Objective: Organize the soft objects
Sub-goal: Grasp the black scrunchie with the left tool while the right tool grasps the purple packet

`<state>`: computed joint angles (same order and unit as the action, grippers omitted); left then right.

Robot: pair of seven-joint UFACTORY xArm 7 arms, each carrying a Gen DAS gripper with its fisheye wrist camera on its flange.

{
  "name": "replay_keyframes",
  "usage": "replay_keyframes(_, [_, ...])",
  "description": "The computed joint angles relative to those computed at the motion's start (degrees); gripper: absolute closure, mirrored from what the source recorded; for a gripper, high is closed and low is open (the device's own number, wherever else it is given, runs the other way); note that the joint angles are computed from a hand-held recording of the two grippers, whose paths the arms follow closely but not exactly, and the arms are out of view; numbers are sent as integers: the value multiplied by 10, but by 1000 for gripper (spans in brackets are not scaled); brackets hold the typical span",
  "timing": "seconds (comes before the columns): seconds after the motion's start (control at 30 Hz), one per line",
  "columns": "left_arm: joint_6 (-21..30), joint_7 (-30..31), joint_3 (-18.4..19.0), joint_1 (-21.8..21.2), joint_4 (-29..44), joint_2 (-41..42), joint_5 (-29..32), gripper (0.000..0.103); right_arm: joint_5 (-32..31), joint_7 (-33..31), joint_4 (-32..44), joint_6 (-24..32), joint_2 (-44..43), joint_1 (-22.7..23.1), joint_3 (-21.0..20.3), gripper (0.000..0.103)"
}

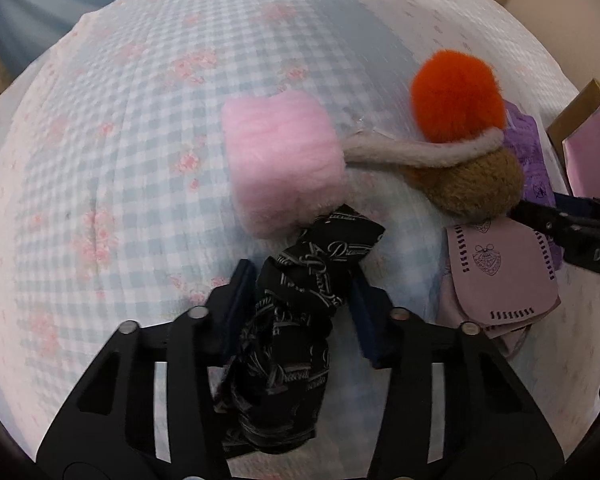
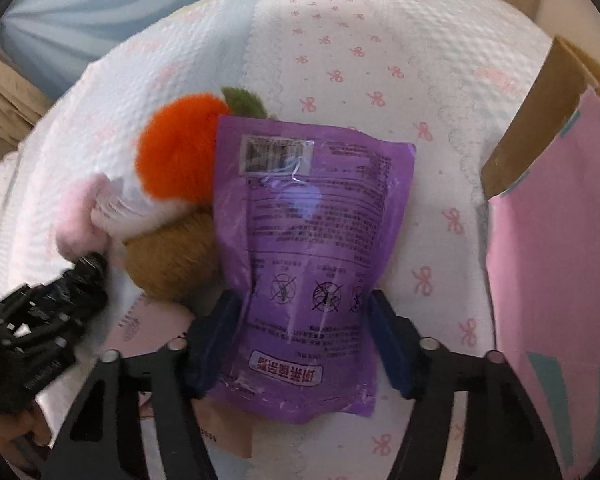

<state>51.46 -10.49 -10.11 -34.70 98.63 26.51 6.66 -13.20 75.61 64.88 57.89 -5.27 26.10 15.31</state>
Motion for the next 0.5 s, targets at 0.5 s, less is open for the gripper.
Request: replay_keyframes(0.5, [-19,-11,-6,20,-33,-36,-26,68,-40,33,47,44,24,24,5,79])
